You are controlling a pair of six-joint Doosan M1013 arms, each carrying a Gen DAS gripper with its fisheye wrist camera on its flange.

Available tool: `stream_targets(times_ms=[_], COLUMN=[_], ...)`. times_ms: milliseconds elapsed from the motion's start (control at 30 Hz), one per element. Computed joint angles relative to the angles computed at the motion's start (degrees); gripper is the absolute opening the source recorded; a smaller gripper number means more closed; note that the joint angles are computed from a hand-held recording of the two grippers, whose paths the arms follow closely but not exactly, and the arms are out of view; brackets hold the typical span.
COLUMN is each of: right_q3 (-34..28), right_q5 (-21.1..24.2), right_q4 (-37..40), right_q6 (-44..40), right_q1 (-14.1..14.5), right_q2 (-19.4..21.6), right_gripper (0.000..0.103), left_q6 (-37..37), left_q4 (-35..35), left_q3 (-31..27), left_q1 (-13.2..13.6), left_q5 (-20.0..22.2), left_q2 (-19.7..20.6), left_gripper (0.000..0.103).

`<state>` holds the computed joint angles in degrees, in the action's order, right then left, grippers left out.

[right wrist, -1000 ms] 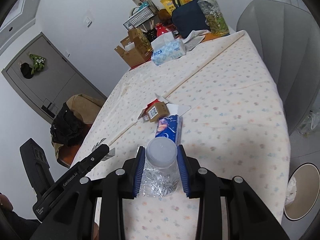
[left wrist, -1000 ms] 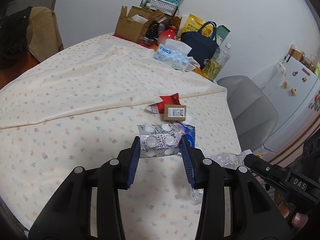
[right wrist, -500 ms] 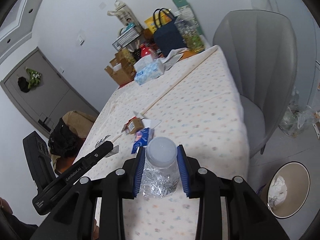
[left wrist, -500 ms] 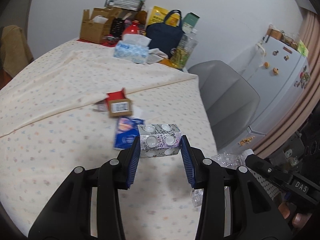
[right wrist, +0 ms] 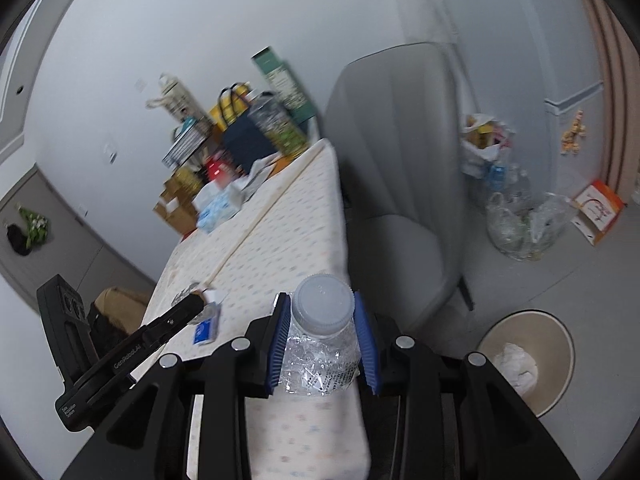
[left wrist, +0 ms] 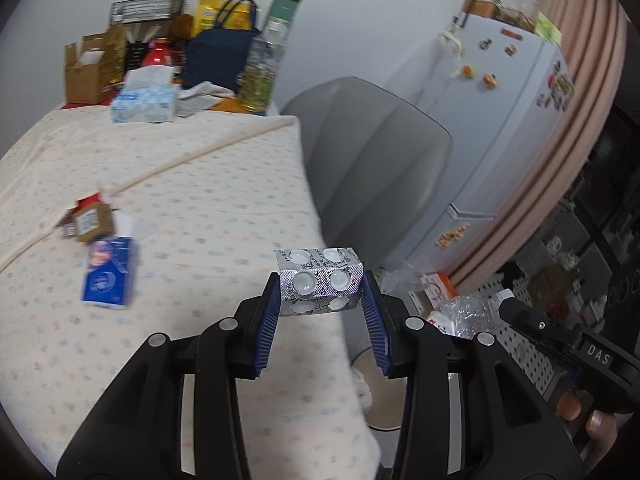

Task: Collect trash
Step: 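Lift the blister pack and bottle and carry them toward the bin, then open both grippers over the beige bin to drop blister pack and bottle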

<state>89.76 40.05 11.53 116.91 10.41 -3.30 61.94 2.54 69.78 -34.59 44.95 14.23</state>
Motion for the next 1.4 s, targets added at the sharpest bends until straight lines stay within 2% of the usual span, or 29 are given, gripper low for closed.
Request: stream_targets(times_ms=[333, 633, 800, 933, 967, 1067, 1167, 1400], right_q3=[6.76, 11.06, 13.37, 14.65, 14.83, 15.72, 16.34, 17.73], right_q5=[-0.2, 0.31, 0.7, 0.64, 1.09, 0.71, 0.87, 1.76], right_q4=[-0.2, -0.14, 0.53, 4.02, 5.19, 3.98, 3.77, -2.89], right_q6=[4.05, 5.94, 7.16, 5.31, 4.41, 7.07, 7.16, 11.96], right_q1=[-7.91, -12.26, -14.12, -15.41, -15.82, -16.33, -16.87, -18.13], right_q2=[-3.12, -3.72, -2.7, -1.18, -0.58, -0.39, -1.05, -5.12], right_gripper=[0.032, 0.032, 0.032, 0.033, 0.035, 0.07, 0.07, 0.07], left_q6=[7.03, 10.71, 11.83, 11.86, 11.79, 12.09, 12.78, 15.92], left_q4=[-4.28, -6.75, -7.44, -7.63, -7.7, -8.16, -8.65, -11.03], left_q3=[-7.96, -13.52, -15.68, -16.7, -17.02, -17.98, -18.56, -20.87], left_q1=[-4.28, -6.74, -7.39, -7.44, -7.37, -7.3, -7.44, -8.73], left_q5=[5.24, 10.35, 13.02, 14.49, 14.93, 16.13, 16.86, 19.47], left_q2=[7.09, 12.81, 15.22, 16.51, 16.83, 17.58, 18.12, 20.19], left_gripper=[0.041, 0.041, 0.04, 0.041, 0.041, 0.04, 0.04, 0.041])
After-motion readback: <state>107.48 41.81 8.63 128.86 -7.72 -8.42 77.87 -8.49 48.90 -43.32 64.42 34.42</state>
